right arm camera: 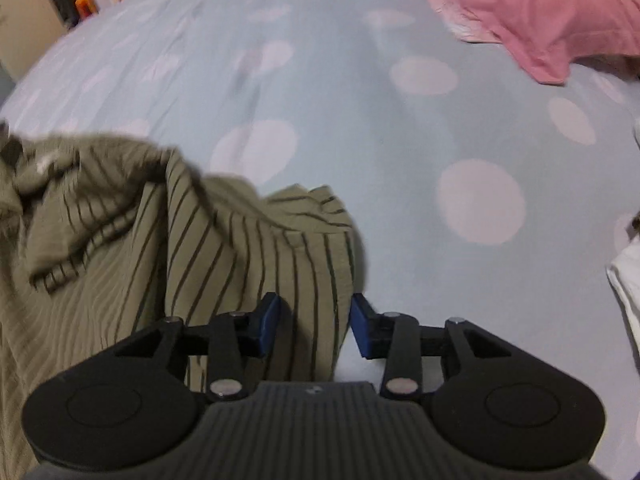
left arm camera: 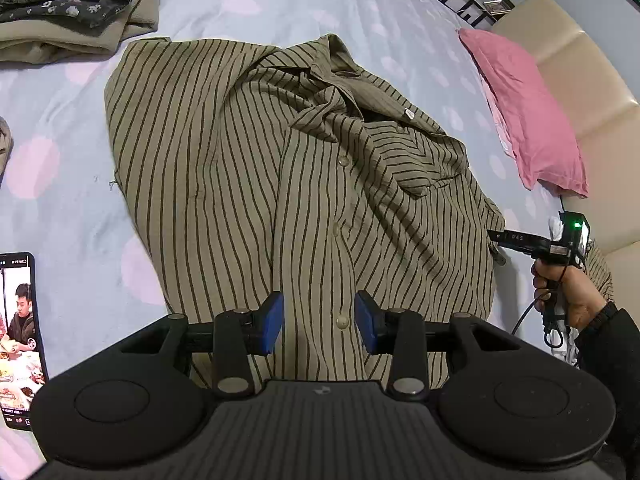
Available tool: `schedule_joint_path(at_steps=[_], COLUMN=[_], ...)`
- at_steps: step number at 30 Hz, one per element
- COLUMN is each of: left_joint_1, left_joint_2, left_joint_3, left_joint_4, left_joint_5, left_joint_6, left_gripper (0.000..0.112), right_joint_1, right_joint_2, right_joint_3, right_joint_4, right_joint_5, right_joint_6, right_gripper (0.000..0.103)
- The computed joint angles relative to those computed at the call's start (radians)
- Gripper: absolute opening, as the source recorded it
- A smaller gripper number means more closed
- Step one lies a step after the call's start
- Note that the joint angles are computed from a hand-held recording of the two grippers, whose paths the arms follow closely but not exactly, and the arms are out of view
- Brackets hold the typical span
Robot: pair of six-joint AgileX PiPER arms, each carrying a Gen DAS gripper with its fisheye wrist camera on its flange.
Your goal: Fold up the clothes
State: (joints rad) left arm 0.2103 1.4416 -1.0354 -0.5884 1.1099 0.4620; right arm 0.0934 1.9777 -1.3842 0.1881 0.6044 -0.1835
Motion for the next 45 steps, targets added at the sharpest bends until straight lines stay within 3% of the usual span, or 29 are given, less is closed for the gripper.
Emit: schedule_joint_path(at_steps=[1, 2, 8, 13, 16, 17, 20, 22, 23, 26, 30, 32, 36, 39, 45], left_joint_1=[-0.001, -0.003, -0.003, 0.004, 0.008, 0.010, 0.017, 0.021, 0.024, 0.037, 0.059, 0.063, 0.020, -0.006, -0.017], left_joint_2=[0.002, 0.004, 0.011, 0.014, 0.012, 0.010, 0.001, -0.006, -0.012, -0.023, -0.027, -0.038, -0.080, -0.112, -0.162], left_joint_3=[-0.001, -0.002, -0.002, -0.001, 0.000, 0.001, 0.007, 0.016, 0.027, 0.058, 0.093, 0.120, 0.182, 0.220, 0.256], left_joint_4=[0.001, 0.002, -0.002, 0.007, 0.019, 0.024, 0.042, 0.060, 0.070, 0.100, 0.121, 0.129, 0.164, 0.184, 0.192], left_joint_5=[-0.003, -0.007, -0.014, -0.020, -0.028, -0.030, -0.036, -0.044, -0.049, -0.054, -0.029, -0.021, -0.025, -0.027, -0.009], left_joint_6=[-0.002, -0.004, -0.003, 0.003, 0.003, 0.006, 0.014, 0.022, 0.030, 0.047, 0.080, 0.103, 0.122, 0.145, 0.179], left_gripper=[0.036, 0.036, 0.036, 0.036, 0.036, 0.036, 0.036, 0.038, 0.038, 0.038, 0.038, 0.038, 0.038, 0.038, 0.038], right_joint_1=[0.013, 0.024, 0.029, 0.009, 0.022, 0.024, 0.022, 0.019, 0.017, 0.017, 0.109, 0.175, 0.341, 0.477, 0.811], right_joint_2=[-0.002, -0.008, -0.101, -0.104, -0.079, -0.080, -0.156, -0.214, -0.245, -0.335, -0.447, -0.489, -0.546, -0.580, -0.665], right_joint_3=[-0.002, 0.002, 0.054, 0.046, 0.035, 0.039, 0.103, 0.142, 0.160, 0.209, 0.296, 0.336, 0.385, 0.421, 0.592], right_joint_4=[-0.028, -0.057, -0.245, -0.371, -0.539, -0.594, -0.785, -0.736, -0.654, -0.390, -0.090, -0.020, -0.010, -0.002, -0.056], right_joint_5=[-0.005, -0.023, -0.297, -0.298, -0.227, -0.215, -0.246, -0.266, -0.275, -0.276, -0.151, -0.077, 0.076, 0.169, 0.175], right_joint_6=[-0.001, 0.006, 0.168, 0.368, 0.558, 0.615, 0.791, 0.723, 0.629, 0.329, -0.071, -0.228, -0.357, -0.348, -0.324], right_gripper=[0.009, 0.001, 0.001, 0.003, 0.016, 0.016, 0.021, 0.030, 0.037, 0.044, 0.046, 0.046, 0.047, 0.048, 0.057])
